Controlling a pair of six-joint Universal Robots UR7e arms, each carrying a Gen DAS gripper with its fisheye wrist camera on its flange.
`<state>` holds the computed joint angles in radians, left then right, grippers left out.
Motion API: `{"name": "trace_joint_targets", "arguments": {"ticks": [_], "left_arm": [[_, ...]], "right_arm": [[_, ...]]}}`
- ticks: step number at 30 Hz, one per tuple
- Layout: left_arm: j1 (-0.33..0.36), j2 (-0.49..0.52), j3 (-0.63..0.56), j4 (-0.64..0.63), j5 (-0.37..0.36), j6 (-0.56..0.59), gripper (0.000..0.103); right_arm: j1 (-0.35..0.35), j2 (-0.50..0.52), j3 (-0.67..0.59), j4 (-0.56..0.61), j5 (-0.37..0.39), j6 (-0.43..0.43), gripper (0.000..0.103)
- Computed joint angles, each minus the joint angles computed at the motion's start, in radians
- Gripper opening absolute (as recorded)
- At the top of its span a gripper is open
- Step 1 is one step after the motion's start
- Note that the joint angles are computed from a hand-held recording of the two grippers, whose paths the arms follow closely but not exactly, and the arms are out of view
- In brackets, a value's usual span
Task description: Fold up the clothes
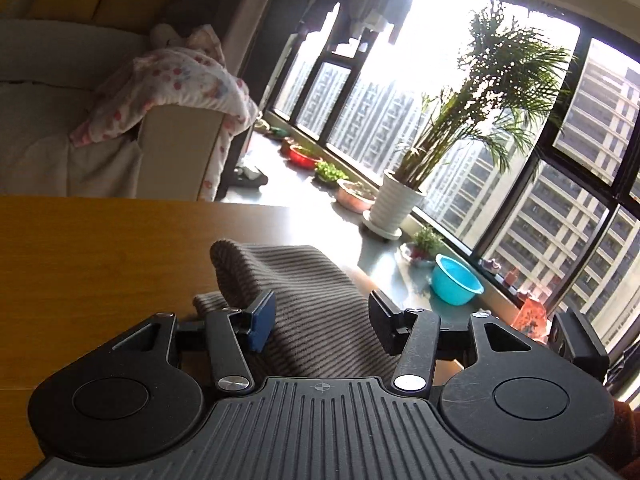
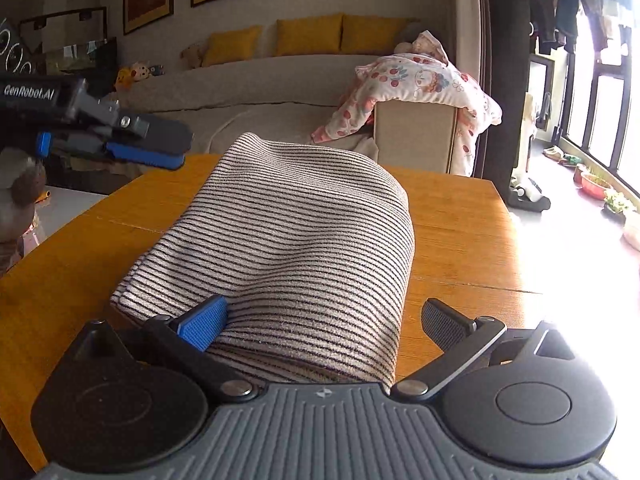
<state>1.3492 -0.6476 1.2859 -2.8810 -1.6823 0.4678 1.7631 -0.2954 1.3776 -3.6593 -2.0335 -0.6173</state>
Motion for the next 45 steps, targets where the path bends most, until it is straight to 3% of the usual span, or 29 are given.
{"name": "trace_joint_targets", "arguments": {"ticks": [2, 5, 8, 11, 14, 18, 21, 23, 25, 27, 28, 30, 34, 35, 39, 43, 45], "left_arm": [[-0.006, 0.049, -0.063, -0.007, -0.032, 0.001, 0.064], [-0.003, 0.132, -0.191, 0.091, 0.003, -0.015, 0.066], [0.014, 0.209, -0.316, 0.206, 0.098, -0.052, 0.059], [0.038, 0.226, -0.342, 0.215, 0.06, -0.044, 0.058], [0.046, 0.226, -0.348, 0.228, 0.041, -0.036, 0.058], [0.055, 0.229, -0.37, 0.262, 0.017, -0.03, 0.058], [0.065, 0.241, -0.405, 0.295, -0.001, -0.039, 0.058], [0.07, 0.247, -0.421, 0.302, -0.006, -0.042, 0.058], [0.078, 0.25, -0.432, 0.311, -0.025, -0.052, 0.059], [0.084, 0.256, -0.448, 0.327, -0.04, -0.058, 0.059], [0.086, 0.259, -0.456, 0.335, -0.047, -0.06, 0.059], [0.088, 0.265, -0.464, 0.344, -0.057, -0.06, 0.058], [0.087, 0.266, -0.462, 0.342, -0.057, -0.052, 0.058], [0.086, 0.265, -0.46, 0.342, -0.054, -0.052, 0.058], [0.075, 0.239, -0.42, 0.309, -0.021, -0.064, 0.059], [0.058, 0.16, -0.284, 0.207, 0.004, -0.053, 0.071], [0.052, 0.121, -0.216, 0.166, 0.007, -0.046, 0.073]], "right_arm": [[-0.002, 0.003, -0.007, 0.009, 0.004, 0.002, 0.103], [-0.006, -0.015, 0.003, 0.036, 0.022, 0.016, 0.103], [-0.022, -0.075, 0.039, 0.087, 0.1, 0.079, 0.103], [-0.057, -0.139, 0.031, 0.166, 0.228, 0.22, 0.099], [-0.103, -0.146, -0.068, 0.31, 0.344, 0.395, 0.078], [-0.126, -0.04, -0.305, 0.46, 0.286, 0.482, 0.078], [-0.145, 0.013, -0.44, 0.656, 0.319, 0.588, 0.078], [-0.133, 0.026, -0.454, 0.649, 0.337, 0.548, 0.063], [-0.113, 0.027, -0.422, 0.55, 0.36, 0.423, 0.061], [-0.107, 0.018, -0.396, 0.509, 0.388, 0.388, 0.06], [-0.103, 0.023, -0.404, 0.515, 0.359, 0.383, 0.059], [-0.094, 0.048, -0.454, 0.558, 0.227, 0.388, 0.054], [-0.109, 0.039, -0.422, 0.533, 0.167, 0.435, 0.057], [-0.099, 0.038, -0.407, 0.497, 0.136, 0.408, 0.057], [-0.044, 0.038, -0.331, 0.303, 0.014, 0.213, 0.062], [-0.003, -0.004, -0.166, 0.129, 0.048, 0.028, 0.078], [0.015, -0.007, -0.106, 0.082, 0.066, -0.056, 0.08]]}}
